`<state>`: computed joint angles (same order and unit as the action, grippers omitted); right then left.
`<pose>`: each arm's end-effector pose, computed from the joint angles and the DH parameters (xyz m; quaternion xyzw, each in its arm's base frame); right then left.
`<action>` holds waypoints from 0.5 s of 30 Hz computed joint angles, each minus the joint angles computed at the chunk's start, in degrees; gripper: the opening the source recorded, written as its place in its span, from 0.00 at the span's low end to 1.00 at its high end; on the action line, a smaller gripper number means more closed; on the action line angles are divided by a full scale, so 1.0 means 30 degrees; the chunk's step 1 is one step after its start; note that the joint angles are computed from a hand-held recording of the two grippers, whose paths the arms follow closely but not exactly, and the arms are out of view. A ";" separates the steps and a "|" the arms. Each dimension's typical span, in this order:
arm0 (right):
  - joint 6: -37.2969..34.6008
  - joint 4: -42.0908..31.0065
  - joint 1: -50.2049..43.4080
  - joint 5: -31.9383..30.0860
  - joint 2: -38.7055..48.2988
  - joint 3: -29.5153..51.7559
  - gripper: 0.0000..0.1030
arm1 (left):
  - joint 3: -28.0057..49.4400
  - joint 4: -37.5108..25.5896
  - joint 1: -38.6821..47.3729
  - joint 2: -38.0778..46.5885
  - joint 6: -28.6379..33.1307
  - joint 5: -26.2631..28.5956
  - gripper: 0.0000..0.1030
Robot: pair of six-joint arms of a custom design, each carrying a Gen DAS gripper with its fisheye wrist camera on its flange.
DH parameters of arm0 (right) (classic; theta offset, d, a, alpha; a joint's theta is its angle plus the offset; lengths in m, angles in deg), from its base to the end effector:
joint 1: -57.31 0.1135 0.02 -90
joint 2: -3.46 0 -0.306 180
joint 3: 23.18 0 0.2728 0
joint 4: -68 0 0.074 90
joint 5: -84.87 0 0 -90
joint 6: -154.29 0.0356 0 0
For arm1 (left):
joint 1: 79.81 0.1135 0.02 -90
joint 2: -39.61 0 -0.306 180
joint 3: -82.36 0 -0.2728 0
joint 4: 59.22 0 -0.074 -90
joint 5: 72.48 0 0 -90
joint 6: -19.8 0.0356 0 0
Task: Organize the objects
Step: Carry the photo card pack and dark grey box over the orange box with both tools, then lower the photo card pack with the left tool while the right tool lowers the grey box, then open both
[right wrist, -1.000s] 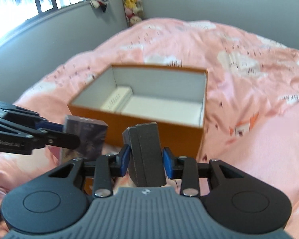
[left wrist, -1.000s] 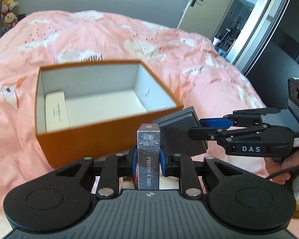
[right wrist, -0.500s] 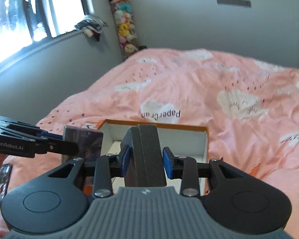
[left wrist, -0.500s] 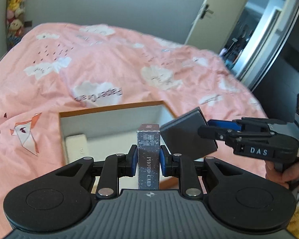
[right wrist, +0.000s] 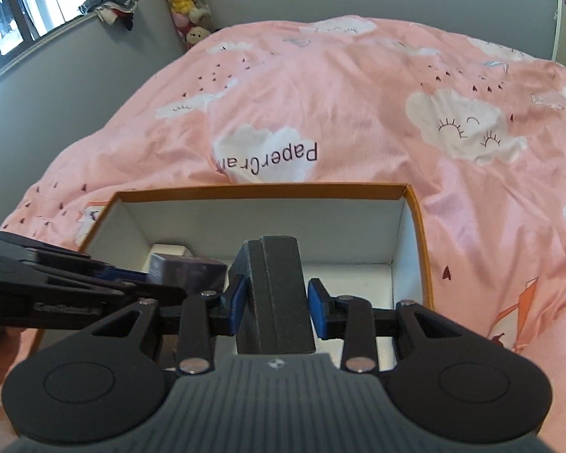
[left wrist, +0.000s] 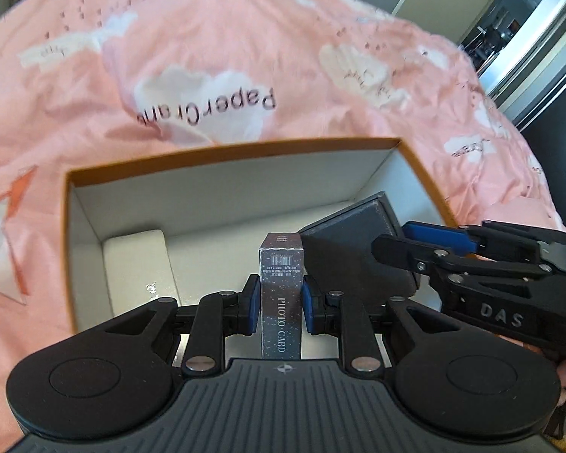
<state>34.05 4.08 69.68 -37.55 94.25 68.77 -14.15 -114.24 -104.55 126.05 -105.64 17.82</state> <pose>0.3325 0.0925 0.3325 -0.4003 0.8456 0.2329 0.2655 0.3011 -0.1389 0.3120 -0.0889 0.9571 -0.1405 0.2374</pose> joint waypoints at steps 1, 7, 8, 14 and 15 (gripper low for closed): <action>0.0178 0.0324 0.0165 0.0225 0.0165 -0.0077 0.36 | 0.0041 0.0040 0.0265 0.0288 0.0151 0.0233 0.24; 0.1050 0.0670 0.0761 0.0446 0.1366 0.0351 0.36 | -0.0110 0.0434 0.1509 0.1176 0.0796 0.1021 0.25; 0.1060 0.0685 0.0864 0.0491 0.1445 0.0323 0.36 | -0.0127 0.0482 0.1656 0.1206 0.0776 0.1127 0.26; 0.1423 0.0833 0.1179 0.0666 0.1749 0.0216 0.36 | 0.0863 -0.0953 0.1248 0.2044 0.2006 -0.1206 0.32; 0.1486 0.0707 0.1193 0.0657 0.1850 0.0308 0.36 | 0.0888 -0.0976 0.1225 0.2096 0.2201 -0.1321 0.32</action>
<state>38.51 6.20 73.26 -35.58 99.80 69.70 -11.49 -117.17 -100.87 132.34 -99.04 13.86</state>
